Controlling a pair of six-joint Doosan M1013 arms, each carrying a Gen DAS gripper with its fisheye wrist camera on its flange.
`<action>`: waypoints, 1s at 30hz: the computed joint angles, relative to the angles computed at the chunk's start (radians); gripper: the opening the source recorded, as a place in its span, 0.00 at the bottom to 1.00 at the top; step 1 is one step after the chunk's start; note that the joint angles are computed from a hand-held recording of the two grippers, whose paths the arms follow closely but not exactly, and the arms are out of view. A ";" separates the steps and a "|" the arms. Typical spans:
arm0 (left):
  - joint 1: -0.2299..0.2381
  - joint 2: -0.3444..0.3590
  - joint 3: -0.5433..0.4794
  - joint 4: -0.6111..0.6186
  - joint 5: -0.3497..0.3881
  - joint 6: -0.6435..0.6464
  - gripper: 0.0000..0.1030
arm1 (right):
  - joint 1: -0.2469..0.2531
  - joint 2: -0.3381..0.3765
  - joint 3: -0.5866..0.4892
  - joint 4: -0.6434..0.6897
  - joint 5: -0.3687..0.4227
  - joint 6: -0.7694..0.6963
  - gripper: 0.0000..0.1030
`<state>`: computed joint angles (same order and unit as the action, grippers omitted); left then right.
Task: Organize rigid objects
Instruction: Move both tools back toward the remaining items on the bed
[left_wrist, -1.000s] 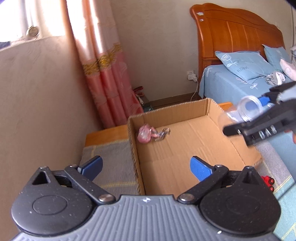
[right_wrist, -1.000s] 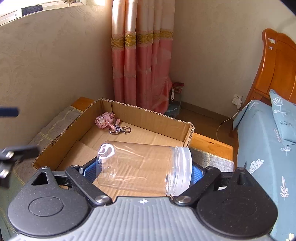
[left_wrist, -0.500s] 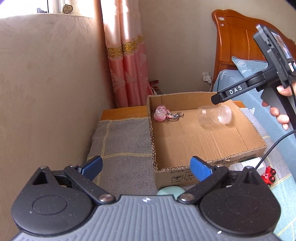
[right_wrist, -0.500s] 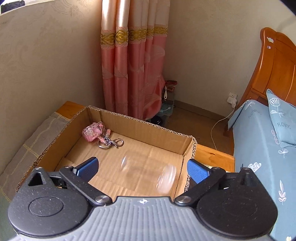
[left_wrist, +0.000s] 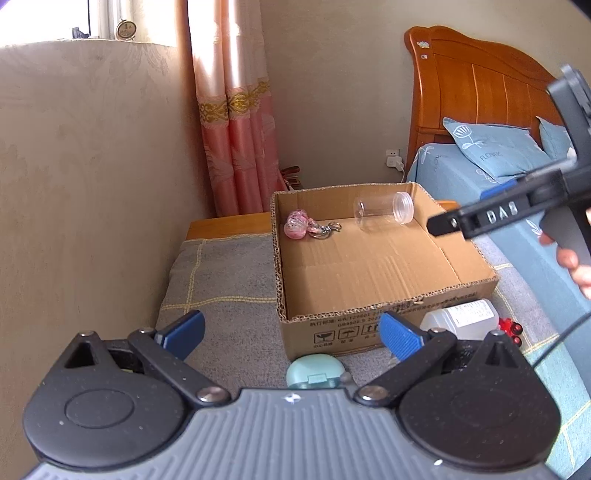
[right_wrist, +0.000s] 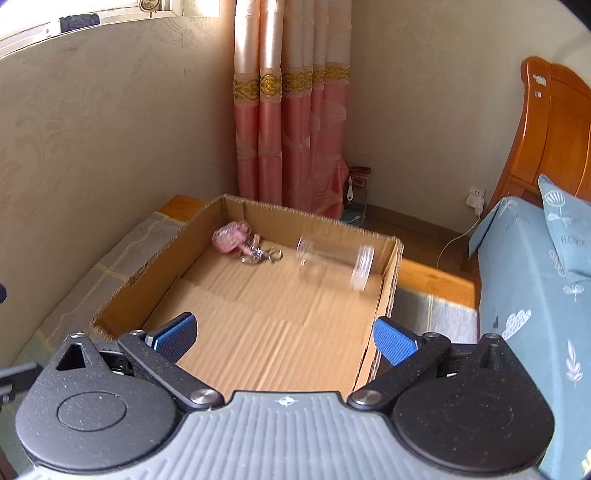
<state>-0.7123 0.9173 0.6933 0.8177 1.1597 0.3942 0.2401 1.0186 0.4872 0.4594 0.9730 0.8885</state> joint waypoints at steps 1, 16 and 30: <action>-0.002 -0.002 0.006 0.000 -0.006 0.000 0.98 | -0.003 -0.021 0.048 0.007 -0.024 -0.009 1.00; -0.022 -0.031 0.096 -0.061 -0.097 0.043 0.98 | -0.068 -0.153 0.439 0.105 -0.243 -0.135 1.00; -0.029 -0.039 0.141 -0.115 -0.172 0.047 0.98 | -0.082 -0.187 0.570 0.018 -0.329 -0.129 1.00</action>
<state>-0.7416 0.8783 0.8346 0.7027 0.9877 0.4411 0.1577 0.8312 1.0576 0.4770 0.6439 0.7598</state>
